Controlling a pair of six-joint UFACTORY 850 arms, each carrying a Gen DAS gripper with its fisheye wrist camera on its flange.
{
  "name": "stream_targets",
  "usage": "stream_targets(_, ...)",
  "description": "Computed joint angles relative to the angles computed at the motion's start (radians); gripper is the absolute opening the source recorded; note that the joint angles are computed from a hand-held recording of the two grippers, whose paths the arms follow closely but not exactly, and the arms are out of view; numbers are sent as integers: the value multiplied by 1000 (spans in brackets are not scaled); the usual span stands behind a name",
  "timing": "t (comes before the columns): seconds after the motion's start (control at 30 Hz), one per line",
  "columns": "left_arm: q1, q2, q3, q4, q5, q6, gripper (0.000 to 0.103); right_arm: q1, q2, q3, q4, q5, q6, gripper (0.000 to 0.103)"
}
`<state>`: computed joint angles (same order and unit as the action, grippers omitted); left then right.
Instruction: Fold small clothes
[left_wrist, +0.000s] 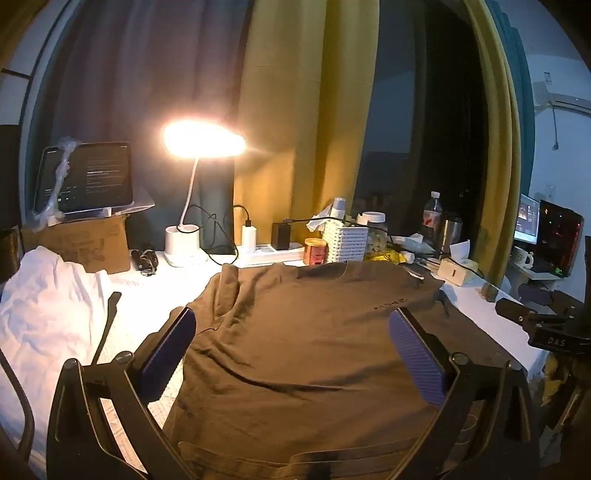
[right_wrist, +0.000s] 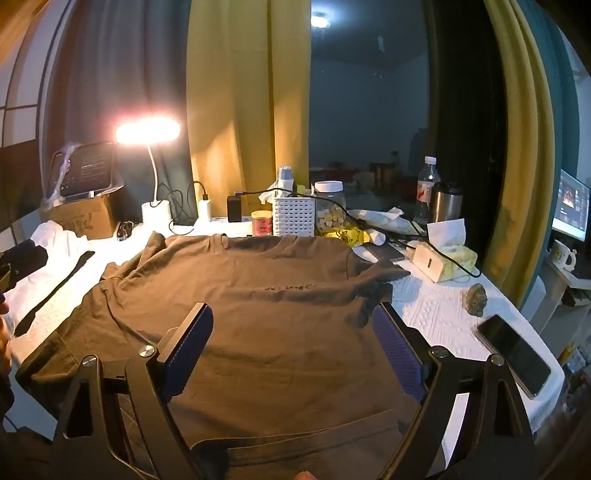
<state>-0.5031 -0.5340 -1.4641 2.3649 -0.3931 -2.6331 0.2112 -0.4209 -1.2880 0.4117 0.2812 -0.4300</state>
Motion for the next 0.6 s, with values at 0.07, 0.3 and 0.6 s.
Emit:
stream_targets(0.07,1,-2,-4,0,0,-3,102,1,2,2,0,1,-2,90)
stream_targets(0.3,5,10,24,83,-12,-84,102,1,4,4,-3,4,0,90)
stream_targets(0.6,2,6,20,80,-17,-79,102,1,4,4,0,5,-4,90)
